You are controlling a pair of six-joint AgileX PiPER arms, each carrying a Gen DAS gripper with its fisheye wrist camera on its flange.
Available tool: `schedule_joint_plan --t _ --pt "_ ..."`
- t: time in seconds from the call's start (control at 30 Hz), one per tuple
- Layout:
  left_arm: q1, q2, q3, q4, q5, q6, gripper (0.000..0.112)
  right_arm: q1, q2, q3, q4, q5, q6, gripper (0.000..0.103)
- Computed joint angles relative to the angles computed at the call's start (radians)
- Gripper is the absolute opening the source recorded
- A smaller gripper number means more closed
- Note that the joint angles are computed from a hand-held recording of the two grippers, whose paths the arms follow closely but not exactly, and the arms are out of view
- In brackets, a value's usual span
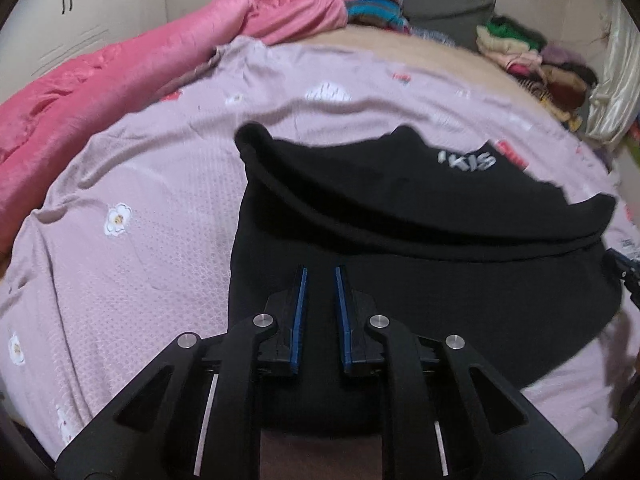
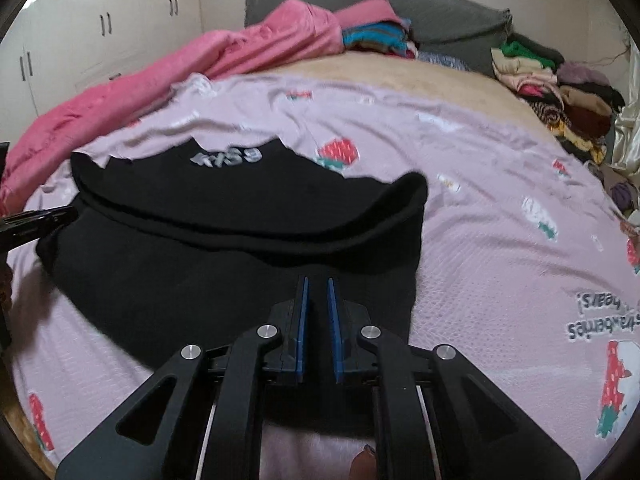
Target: Fold small clothes
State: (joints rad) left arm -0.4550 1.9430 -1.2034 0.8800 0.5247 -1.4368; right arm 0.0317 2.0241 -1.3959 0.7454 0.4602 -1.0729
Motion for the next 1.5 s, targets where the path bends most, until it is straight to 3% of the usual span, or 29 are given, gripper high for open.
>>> schedule_joint_plan --t 0.27,0.4,0.5,0.63,0.67,0.7,0.77,0.8,0.9,0.93,1.0,1.03,1.07,1.1,1.13,1.17,1.3,1.4,1.5 --pt "0.089 0.097 -0.177 -0.139 0.028 0.180 0.007 0.022 0.195 -0.331 -0.163 0.131 0.296 0.009" --pt "0.150 0.118 -0.220 -0.189 -0.013 0.203 0.007 0.021 0.284 -0.517 -0.202 0.203 0.411 0.009" --pt "0.188 0.098 -0.193 -0.140 -0.069 0.133 0.007 0.022 0.327 -0.610 -0.229 0.206 0.474 0.009" --pt "0.218 0.045 -0.094 0.046 -0.141 -0.098 0.007 0.012 0.365 -0.705 -0.284 0.207 0.561 0.010" --pt "0.228 0.035 -0.067 0.080 -0.167 -0.136 0.009 0.006 0.363 -0.703 -0.270 0.207 0.547 0.014" --pt "0.236 0.033 -0.060 0.080 -0.186 -0.133 0.018 -0.001 0.359 -0.697 -0.252 0.208 0.522 0.021" --pt "0.251 0.036 -0.053 0.034 -0.221 -0.080 0.031 -0.009 0.346 -0.670 -0.251 0.190 0.480 0.052" --pt "0.261 0.044 -0.060 -0.034 -0.245 -0.006 0.032 -0.006 0.348 -0.669 -0.283 0.191 0.488 0.053" --pt "0.270 0.073 -0.098 -0.189 -0.251 0.169 0.035 -0.006 0.389 -0.723 -0.348 0.250 0.546 0.052" --pt "0.271 0.079 -0.106 -0.213 -0.256 0.203 0.035 -0.013 0.423 -0.782 -0.339 0.309 0.560 0.052" --pt "0.254 0.084 -0.117 -0.167 -0.240 0.190 0.034 -0.016 0.456 -0.828 -0.334 0.353 0.571 0.052" --pt "0.240 0.089 -0.128 -0.136 -0.214 0.184 0.032 -0.014 0.460 -0.829 -0.339 0.351 0.575 0.046" --pt "0.234 0.092 -0.132 -0.110 -0.207 0.174 0.014 -0.015 0.459 -0.820 -0.327 0.348 0.564 0.030" --pt "0.223 0.095 -0.138 -0.073 -0.193 0.157 0.002 -0.016 0.452 -0.805 -0.309 0.341 0.552 0.023" --pt "0.217 0.096 -0.143 -0.058 -0.182 0.154 0.002 -0.018 0.435 -0.772 -0.289 0.321 0.531 0.012" --pt "0.213 0.095 -0.142 -0.039 -0.175 0.142 0.002 -0.017 0.417 -0.737 -0.275 0.295 0.512 0.010" --pt "0.219 0.038 -0.073 0.149 -0.212 -0.069 0.002 -0.029 0.320 -0.588 -0.180 0.190 0.412 0.008" --pt "0.238 -0.028 -0.001 0.372 -0.262 -0.326 0.002 -0.051 0.289 -0.567 -0.084 0.188 0.357 0.008" --pt "0.237 -0.032 0.004 0.475 -0.235 -0.431 0.002 -0.050 0.297 -0.604 -0.080 0.182 0.383 0.008"
